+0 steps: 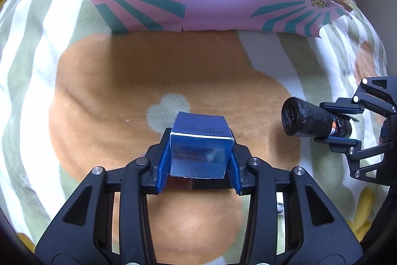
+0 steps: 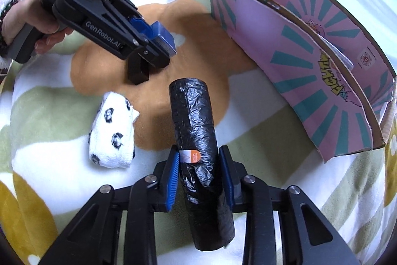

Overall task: Organize objects
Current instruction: 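Grasp the blue cube box with the left tool while the right tool grasps the black rolled bag, then carry the blue cube box and black bag into the cardboard box and release both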

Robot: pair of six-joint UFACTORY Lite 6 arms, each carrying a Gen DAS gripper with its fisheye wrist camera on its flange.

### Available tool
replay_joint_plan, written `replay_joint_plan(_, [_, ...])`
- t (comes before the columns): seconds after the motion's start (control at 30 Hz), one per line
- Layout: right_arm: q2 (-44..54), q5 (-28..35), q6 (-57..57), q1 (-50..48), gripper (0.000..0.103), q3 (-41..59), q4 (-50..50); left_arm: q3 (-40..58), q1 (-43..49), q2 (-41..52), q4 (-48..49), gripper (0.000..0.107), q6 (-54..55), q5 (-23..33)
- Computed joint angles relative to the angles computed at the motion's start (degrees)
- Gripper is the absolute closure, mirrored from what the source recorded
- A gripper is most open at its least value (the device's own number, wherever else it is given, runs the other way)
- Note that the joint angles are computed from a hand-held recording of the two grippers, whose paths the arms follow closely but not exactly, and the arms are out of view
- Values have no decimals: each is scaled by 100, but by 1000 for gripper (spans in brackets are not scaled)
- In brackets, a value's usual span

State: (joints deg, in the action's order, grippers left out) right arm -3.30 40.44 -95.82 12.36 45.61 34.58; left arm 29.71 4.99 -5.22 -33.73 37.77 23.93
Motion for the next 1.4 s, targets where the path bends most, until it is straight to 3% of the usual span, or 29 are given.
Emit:
replay_joint_plan(0.17, [-261, 271, 466, 29, 76, 110, -47, 91, 63, -378, 204, 71, -199, 322])
replay_joint_plan(0.37, [-795, 995, 1427, -262, 76, 343, -36, 393, 391, -1088, 490, 71, -321, 1128])
replay_joint_plan(0.53, [-1259, 1459, 2925, -201, 76, 836, -363, 985, 882, -1625, 723, 71, -320, 2183])
replay_joint_plan(0.73, [-1524, 2111, 5250, 192, 76, 1993, -991, 2087, 1743, -2048, 781, 71, -116, 3842])
replay_joint_plan(0.9, [-1630, 2940, 6999, 342, 76, 3073, -1464, 3219, 2416, -2156, 678, 71, -21, 5243])
replay_joint_plan(1.1, [-1805, 3401, 8865, 1050, 76, 3903, -2416, 4351, 3349, -2086, 482, 71, 261, 6643])
replay_joint_plan(1.27, [-1839, 3657, 9605, 1394, 76, 4331, -2804, 4894, 4006, -1981, 285, 71, 581, 7357])
replay_joint_plan(1.4, [-1732, 3714, 9736, 1463, 76, 4558, -2905, 5138, 4020, -1871, 254, 71, 609, 7454])
